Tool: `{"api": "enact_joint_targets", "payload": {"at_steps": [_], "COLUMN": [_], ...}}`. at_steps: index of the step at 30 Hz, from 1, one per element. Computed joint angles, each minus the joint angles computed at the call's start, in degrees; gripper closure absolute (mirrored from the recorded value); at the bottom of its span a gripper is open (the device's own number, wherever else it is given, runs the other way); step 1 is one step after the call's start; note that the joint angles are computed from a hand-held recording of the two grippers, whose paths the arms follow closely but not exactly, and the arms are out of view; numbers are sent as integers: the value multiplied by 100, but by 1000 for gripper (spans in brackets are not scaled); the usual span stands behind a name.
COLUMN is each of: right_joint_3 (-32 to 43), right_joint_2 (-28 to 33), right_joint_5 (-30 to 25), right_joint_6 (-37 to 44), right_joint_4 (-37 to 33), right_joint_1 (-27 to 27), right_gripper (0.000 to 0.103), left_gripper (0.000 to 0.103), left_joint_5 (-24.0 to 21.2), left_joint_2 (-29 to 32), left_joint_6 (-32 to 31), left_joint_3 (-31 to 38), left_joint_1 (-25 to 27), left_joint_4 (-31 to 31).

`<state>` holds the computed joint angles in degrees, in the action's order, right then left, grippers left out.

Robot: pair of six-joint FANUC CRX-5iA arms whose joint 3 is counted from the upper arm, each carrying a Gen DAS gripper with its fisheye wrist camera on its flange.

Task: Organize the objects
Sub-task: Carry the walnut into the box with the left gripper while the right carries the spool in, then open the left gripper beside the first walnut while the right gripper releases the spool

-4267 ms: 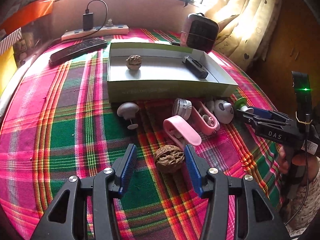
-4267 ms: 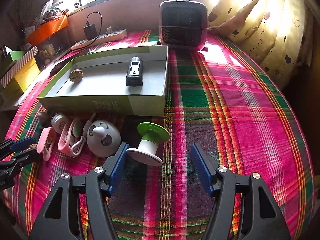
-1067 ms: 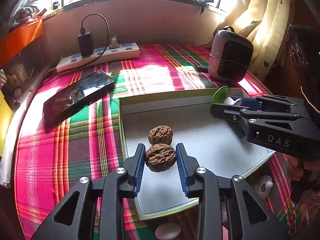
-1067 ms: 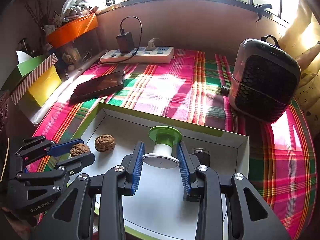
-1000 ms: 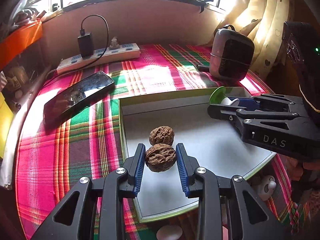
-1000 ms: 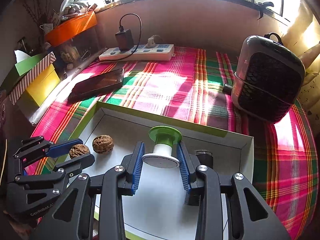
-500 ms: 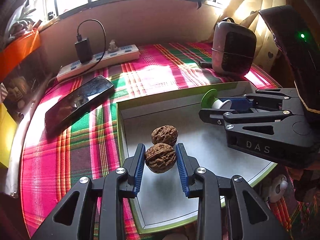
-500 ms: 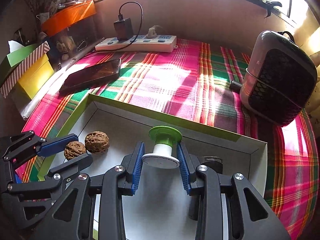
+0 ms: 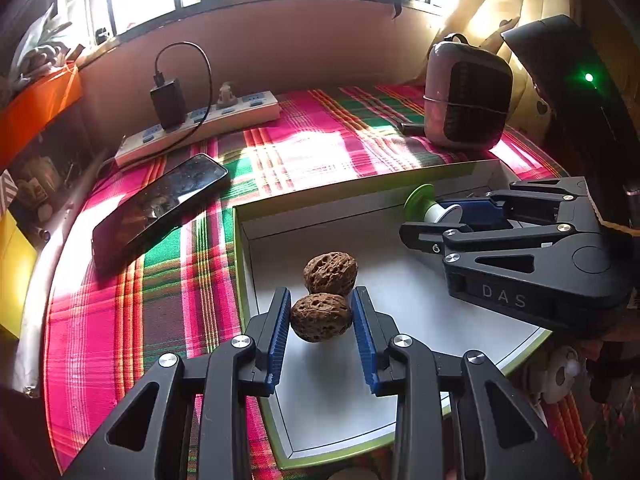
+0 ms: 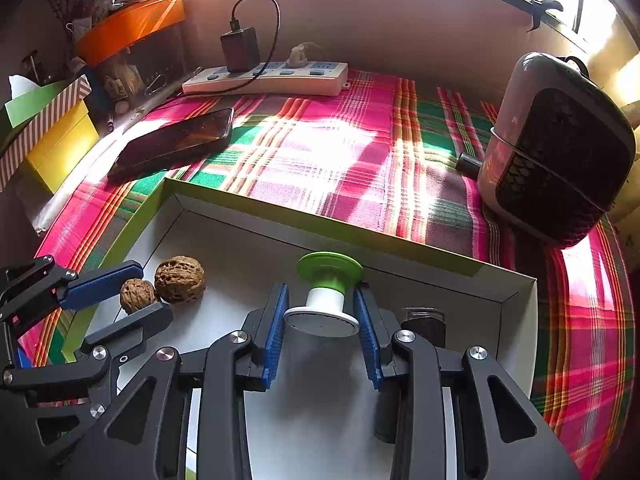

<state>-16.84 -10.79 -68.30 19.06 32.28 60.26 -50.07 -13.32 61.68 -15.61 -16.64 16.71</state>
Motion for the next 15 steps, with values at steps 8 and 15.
{"api": "enact_joint_targets", "payload": {"at_steps": [8, 15], "right_joint_3": [22, -2], "right_joint_2": [35, 41], "right_joint_5": [-102, -167], "right_joint_6": [-54, -191], "right_joint_4": [33, 108], "right_joint_1": [15, 54], "right_gripper": [68, 61], "left_gripper": [73, 72], "left_joint_5": [2, 1], "left_joint_2": [-9, -16], "left_joint_6": [-34, -48], "left_joint_3": [-25, -37], "left_joint_1": [14, 18], "left_joint_4": [44, 63]}}
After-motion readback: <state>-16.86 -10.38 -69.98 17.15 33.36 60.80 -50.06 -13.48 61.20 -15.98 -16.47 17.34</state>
